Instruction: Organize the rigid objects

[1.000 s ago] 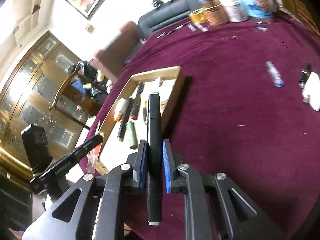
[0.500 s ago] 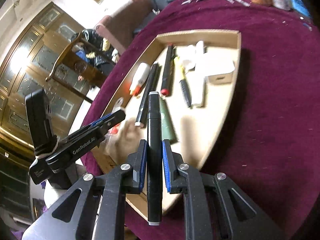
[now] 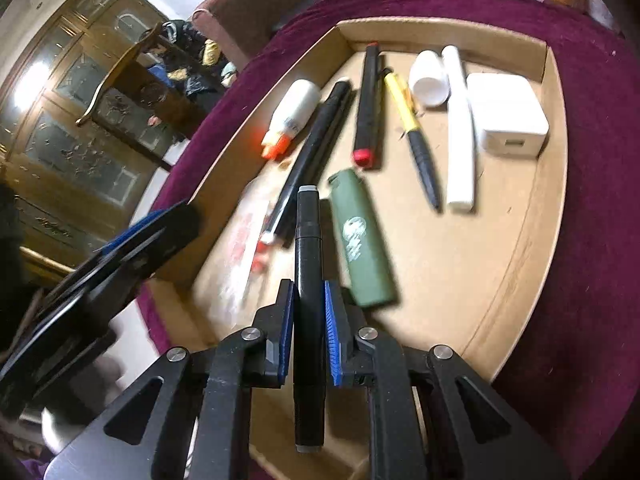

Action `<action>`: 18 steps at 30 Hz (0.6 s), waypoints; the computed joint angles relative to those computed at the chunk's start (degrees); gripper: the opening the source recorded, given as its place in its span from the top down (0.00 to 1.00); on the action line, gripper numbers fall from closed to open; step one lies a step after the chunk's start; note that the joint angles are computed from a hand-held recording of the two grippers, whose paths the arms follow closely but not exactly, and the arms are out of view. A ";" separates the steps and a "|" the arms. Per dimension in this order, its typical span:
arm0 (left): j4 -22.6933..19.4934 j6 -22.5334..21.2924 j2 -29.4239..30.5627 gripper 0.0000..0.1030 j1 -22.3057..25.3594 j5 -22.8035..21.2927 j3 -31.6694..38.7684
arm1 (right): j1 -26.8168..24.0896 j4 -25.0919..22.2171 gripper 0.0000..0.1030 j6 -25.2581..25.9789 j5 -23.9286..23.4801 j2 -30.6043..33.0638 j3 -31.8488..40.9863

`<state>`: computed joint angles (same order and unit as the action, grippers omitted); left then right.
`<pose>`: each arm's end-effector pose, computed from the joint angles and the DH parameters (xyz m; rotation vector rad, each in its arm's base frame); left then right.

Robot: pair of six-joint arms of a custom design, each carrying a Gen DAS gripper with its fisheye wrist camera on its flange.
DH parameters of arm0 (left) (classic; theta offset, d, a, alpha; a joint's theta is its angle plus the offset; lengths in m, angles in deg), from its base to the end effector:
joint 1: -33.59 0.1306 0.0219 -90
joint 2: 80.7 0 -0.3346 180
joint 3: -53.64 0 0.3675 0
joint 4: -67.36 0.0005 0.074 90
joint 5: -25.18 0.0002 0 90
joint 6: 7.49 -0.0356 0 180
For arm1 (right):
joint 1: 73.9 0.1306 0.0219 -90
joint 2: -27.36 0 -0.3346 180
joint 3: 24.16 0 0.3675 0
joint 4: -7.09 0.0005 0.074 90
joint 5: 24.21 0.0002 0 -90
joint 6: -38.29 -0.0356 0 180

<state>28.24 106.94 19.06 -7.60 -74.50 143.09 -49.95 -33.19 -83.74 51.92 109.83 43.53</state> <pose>0.3881 -0.3324 0.3116 0.2801 2.4258 -0.3151 0.3581 0.1679 0.2795 0.0850 2.6346 0.6720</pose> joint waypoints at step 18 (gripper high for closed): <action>-0.84 -3.33 0.08 0.31 -4.09 -13.78 0.67 | -0.61 3.70 0.81 -2.15 7.32 -11.63 -7.09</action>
